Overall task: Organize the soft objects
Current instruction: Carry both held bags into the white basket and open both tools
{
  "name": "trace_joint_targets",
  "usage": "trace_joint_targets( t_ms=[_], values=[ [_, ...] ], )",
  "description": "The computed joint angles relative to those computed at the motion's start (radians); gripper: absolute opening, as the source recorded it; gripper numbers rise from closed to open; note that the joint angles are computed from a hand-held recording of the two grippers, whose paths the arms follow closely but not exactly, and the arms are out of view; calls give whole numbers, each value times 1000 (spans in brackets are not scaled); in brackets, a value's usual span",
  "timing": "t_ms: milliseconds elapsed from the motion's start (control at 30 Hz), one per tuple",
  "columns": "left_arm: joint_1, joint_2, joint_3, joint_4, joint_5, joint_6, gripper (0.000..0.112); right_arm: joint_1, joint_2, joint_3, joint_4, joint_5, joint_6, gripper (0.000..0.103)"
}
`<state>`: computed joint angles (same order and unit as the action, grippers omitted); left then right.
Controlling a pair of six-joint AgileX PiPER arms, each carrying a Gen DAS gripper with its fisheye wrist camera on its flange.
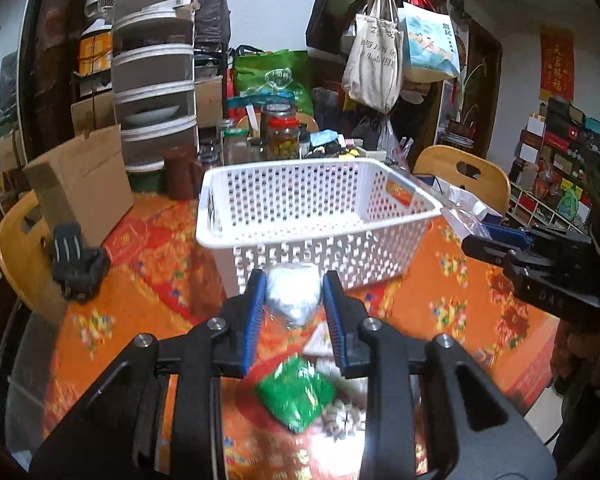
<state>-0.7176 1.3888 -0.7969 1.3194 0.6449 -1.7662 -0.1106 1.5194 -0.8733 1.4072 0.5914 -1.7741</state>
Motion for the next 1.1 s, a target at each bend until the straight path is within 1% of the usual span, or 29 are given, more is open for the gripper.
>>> trace_joint_targets(
  t_ms=[200, 333, 400, 500, 567, 633, 733, 833, 867, 900, 967, 1033, 1067, 1100],
  values=[
    [117, 59, -183, -173, -53, 291, 27, 48, 14, -118, -118, -32, 151, 29],
    [207, 131, -325, -365, -91, 528, 27, 79, 33, -192, -204, -56, 255, 29],
    [255, 181, -412, -490, -98, 672, 27, 98, 51, -230, -248, -74, 307, 29],
    [300, 264, -535, -586, -68, 801, 27, 133, 94, -309, -356, -107, 428, 29],
    [331, 314, -620, -683, -51, 909, 27, 152, 125, -355, -427, -122, 501, 29],
    [352, 361, -692, -749, -26, 983, 27, 173, 158, -398, -501, -138, 580, 29],
    [387, 448, -815, -867, 20, 1103, 27, 210, 228, -487, -662, -146, 745, 29],
    [408, 560, -969, -943, 106, 1191, 27, 236, 316, -610, -824, -94, 911, 29],
    [419, 601, -1025, -978, 138, 1226, 27, 252, 366, -687, -918, -58, 1005, 29],
    [431, 643, -1085, -1015, 173, 1258, 27, 261, 403, -748, -972, -21, 1059, 29],
    [453, 738, -1222, -1074, 259, 1306, 27, 270, 504, -911, -1056, 97, 1148, 29],
    [475, 843, -1382, -1130, 361, 1351, 27, 276, 587, -1045, -1093, 201, 1197, 29],
    [482, 882, -1436, -1150, 398, 1362, 27, 279, 638, -1128, -1107, 268, 1218, 29],
    [493, 940, -1529, -1173, 454, 1378, 27, 283, 689, -1207, -1123, 331, 1237, 29]
  ],
)
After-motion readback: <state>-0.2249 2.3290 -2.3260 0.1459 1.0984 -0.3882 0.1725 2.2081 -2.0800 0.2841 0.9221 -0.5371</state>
